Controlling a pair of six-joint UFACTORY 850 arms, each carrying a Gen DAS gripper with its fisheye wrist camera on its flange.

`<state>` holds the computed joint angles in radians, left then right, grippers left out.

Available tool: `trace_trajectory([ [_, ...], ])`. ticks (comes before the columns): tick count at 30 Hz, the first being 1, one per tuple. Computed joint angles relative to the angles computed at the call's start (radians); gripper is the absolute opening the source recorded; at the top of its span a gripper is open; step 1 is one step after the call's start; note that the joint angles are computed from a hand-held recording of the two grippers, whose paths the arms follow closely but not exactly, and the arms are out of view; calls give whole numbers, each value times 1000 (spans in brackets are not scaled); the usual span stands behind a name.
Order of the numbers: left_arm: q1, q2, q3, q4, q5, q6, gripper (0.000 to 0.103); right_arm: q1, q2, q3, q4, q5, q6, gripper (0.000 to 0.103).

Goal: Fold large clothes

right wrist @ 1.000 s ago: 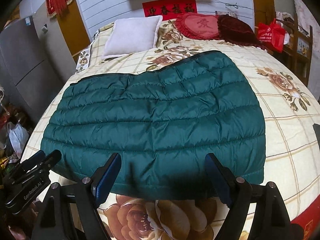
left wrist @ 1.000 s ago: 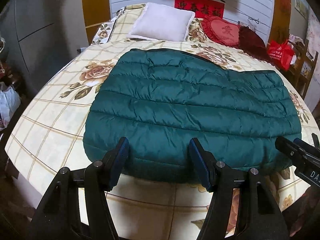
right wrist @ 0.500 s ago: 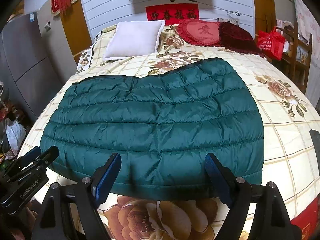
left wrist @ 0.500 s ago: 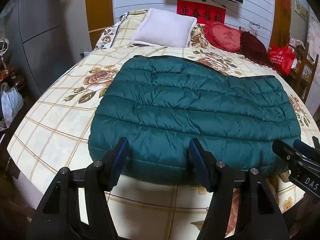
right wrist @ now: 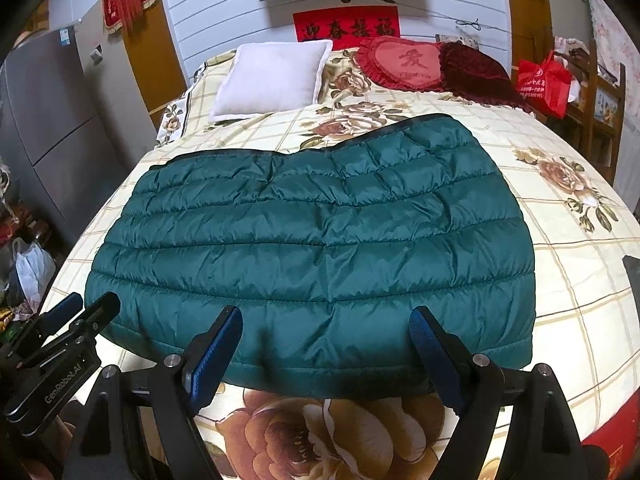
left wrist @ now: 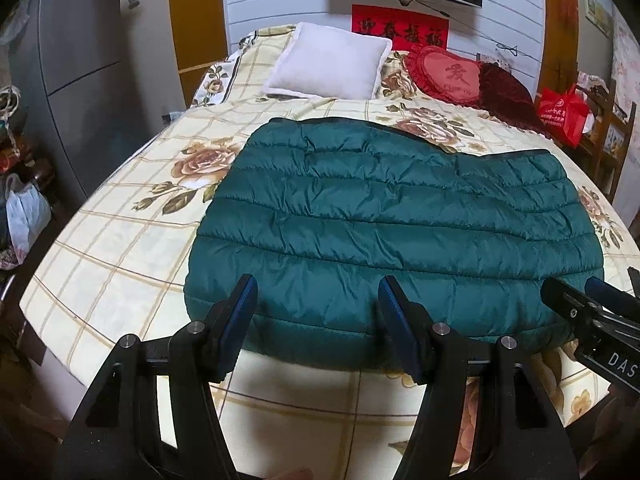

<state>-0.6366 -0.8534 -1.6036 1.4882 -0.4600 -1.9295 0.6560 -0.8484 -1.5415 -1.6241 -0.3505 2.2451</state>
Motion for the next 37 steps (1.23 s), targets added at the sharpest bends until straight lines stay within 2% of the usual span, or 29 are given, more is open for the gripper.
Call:
trace_trajectory([
  [21,7,1,1,-11,21,-9,63,2,-8,-15,18,15,-28,84],
  [29,10,-3,-3,-20,31,-6,63,-3,-21,-32,72,33,-80,84],
  [37,17,-9,0,27,40,-53,63,-9,-24,-32,65,41,-70,84],
])
